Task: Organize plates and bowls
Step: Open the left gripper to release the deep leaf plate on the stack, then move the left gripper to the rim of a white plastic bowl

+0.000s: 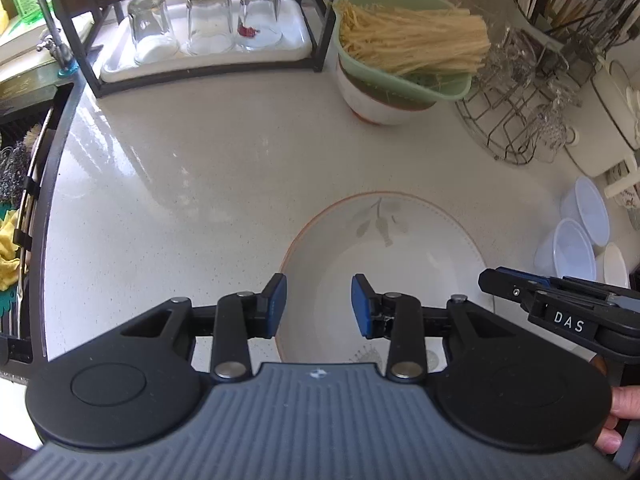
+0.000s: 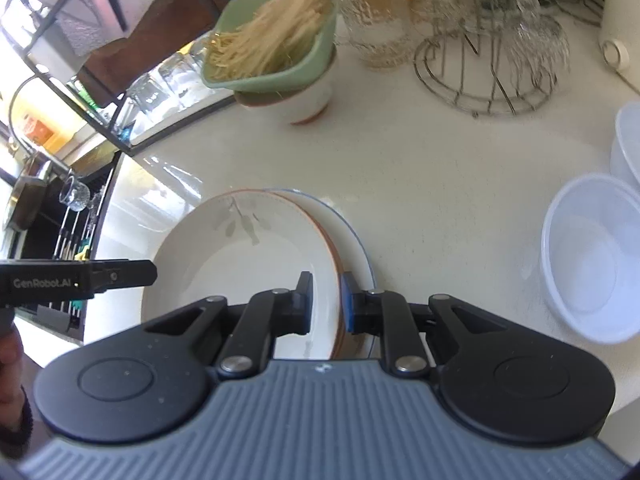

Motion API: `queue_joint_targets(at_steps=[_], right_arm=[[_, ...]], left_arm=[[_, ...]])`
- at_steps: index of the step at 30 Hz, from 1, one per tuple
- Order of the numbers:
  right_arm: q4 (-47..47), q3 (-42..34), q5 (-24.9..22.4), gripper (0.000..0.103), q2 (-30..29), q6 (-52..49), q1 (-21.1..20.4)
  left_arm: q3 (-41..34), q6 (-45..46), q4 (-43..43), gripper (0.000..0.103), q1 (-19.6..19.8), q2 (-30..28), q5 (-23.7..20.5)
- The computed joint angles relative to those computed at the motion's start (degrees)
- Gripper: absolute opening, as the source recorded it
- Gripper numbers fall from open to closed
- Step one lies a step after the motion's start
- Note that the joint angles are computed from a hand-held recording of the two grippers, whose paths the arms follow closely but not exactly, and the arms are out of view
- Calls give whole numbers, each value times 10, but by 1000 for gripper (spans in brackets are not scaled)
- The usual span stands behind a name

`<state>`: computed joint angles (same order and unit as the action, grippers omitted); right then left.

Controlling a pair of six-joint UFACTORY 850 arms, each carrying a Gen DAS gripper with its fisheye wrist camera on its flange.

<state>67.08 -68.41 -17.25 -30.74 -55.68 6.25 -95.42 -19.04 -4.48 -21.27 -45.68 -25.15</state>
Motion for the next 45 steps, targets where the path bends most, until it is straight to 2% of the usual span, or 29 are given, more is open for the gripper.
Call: queue_joint_targets(at_steps=[6,12,15,20,22,28,33,38,41,43,45], right_arm=[[110,7,10,18,17,-136,0],[288,36,20,18,56,-328,-9],[406,55,22,18,78,-455,-14],[556,84,9,18,105,-632,-29],[551,91,-5,18,111,-624,-42],[612,123,-31,18,130,-695,-69],[646,156,-39,18,153,-760,-92],[654,183,-42,18,173,-788,-120],[620,201,-51,18,186,-756,-141],[614,214,-56,18,194,-769,-152],[597,225,-63,18,200,-767,-165]], left_arm=[[28,-54,42,41,-9,30,41],[49,-95,71,41,-17,59,86],[52,-117,91,41,-24,66,101],[36,-167,134,41,-40,61,106],[29,-176,141,41,-49,59,107],[12,-253,222,41,-80,51,103],[8,-262,219,41,-101,45,101],[7,-287,217,41,-120,39,93],[-1,-280,206,41,-131,32,94],[-8,-314,241,41,-142,27,80],[0,-335,252,41,-148,31,84]])
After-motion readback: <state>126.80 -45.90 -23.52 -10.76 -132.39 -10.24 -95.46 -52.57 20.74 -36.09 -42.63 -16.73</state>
